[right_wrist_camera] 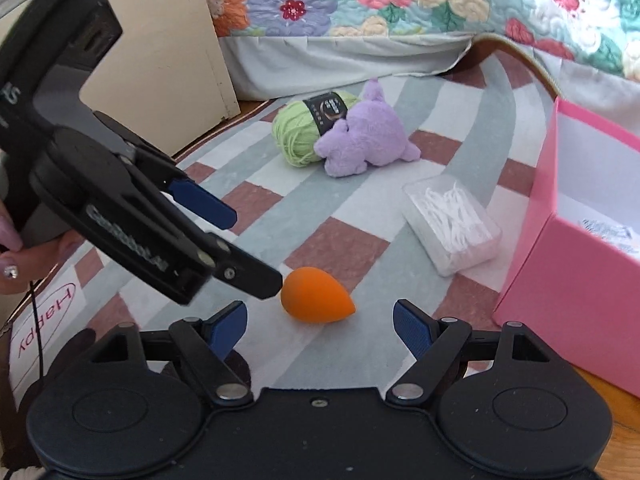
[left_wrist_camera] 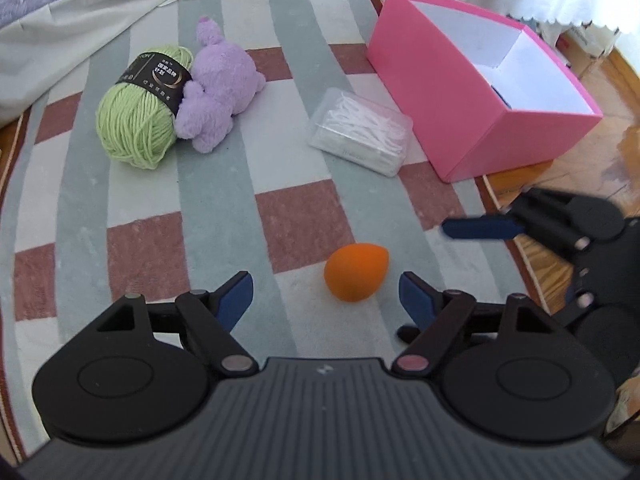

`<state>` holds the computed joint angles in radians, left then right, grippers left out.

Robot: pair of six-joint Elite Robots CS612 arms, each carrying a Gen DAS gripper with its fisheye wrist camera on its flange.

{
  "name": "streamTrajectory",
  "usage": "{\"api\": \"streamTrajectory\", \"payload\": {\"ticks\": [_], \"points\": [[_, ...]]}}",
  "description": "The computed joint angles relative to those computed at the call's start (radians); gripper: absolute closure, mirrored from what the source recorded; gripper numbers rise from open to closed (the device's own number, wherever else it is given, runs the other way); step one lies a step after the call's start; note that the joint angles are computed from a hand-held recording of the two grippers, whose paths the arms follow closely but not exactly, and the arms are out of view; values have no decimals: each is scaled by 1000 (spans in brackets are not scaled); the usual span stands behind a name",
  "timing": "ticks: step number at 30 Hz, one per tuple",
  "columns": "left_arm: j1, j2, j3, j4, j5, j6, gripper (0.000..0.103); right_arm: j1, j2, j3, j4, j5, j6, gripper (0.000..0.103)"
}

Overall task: Organize objects
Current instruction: 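Move the left gripper down onto the orange makeup sponge, then close the left gripper on the orange sponge and lift it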

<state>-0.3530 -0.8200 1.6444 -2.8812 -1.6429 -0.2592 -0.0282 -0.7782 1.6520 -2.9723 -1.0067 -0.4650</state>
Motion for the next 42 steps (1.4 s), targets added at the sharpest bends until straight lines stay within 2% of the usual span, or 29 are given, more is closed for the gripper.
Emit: {"api": "streamTrajectory", "payload": {"ticks": [2, 5, 7, 10, 13, 15, 16, 18, 19, 20, 22, 24, 26, 27, 28, 31, 34, 42], "points": [[3, 9, -4, -11, -8, -13, 23, 5, 8, -6, 13, -2, 0, 19], [0, 21, -18, 25, 23, -38, 23, 12, 14, -8, 16, 4, -6, 19], [10, 31, -20, 5, -24, -54, 23, 18, 14, -14, 50, -1, 6, 19], [17, 40, -20, -12, -66, -77, 23, 23, 20, -14, 33, -8, 38, 19], [14, 43, -15, -33, -65, -89, 23, 28, 32, -20, 21, -18, 42, 19], [18, 48, -17, -41, -86, -114, 23, 28, 39, -20, 4, -27, 81, 19], [19, 51, -19, -40, -91, -126, 24, 28, 38, -26, 31, -27, 96, 19], [19, 56, -20, -45, -92, -133, 26, 24, 40, -26, 21, -8, 154, 19], [17, 57, -20, -49, -87, -133, 28, 24, 42, -26, 13, 1, 174, 19], [15, 59, -19, -52, -77, -136, 34, 24, 42, -27, 13, 6, 188, 19], [13, 64, -21, -57, -69, -144, 41, 27, 47, -23, -19, -9, 232, 19], [18, 72, -20, -87, -99, -170, 49, 32, 50, -16, -58, -23, 254, 19], [23, 79, -21, -110, -138, -193, 65, 37, 51, -11, -89, -46, 265, 20], [25, 81, -20, -121, -158, -200, 69, 39, 53, -12, -98, -52, 269, 20], [24, 80, -20, -123, -160, -204, 69, 41, 55, -13, -105, -58, 270, 22], [17, 76, -16, -124, -142, -176, 71, 47, 57, -18, -116, -94, 252, 36], [18, 76, -13, -132, -144, -176, 71, 44, 59, -21, -116, -95, 258, 46], [21, 74, -14, -125, -170, -188, 71, 41, 48, -12, -105, -100, 246, 50]]}}
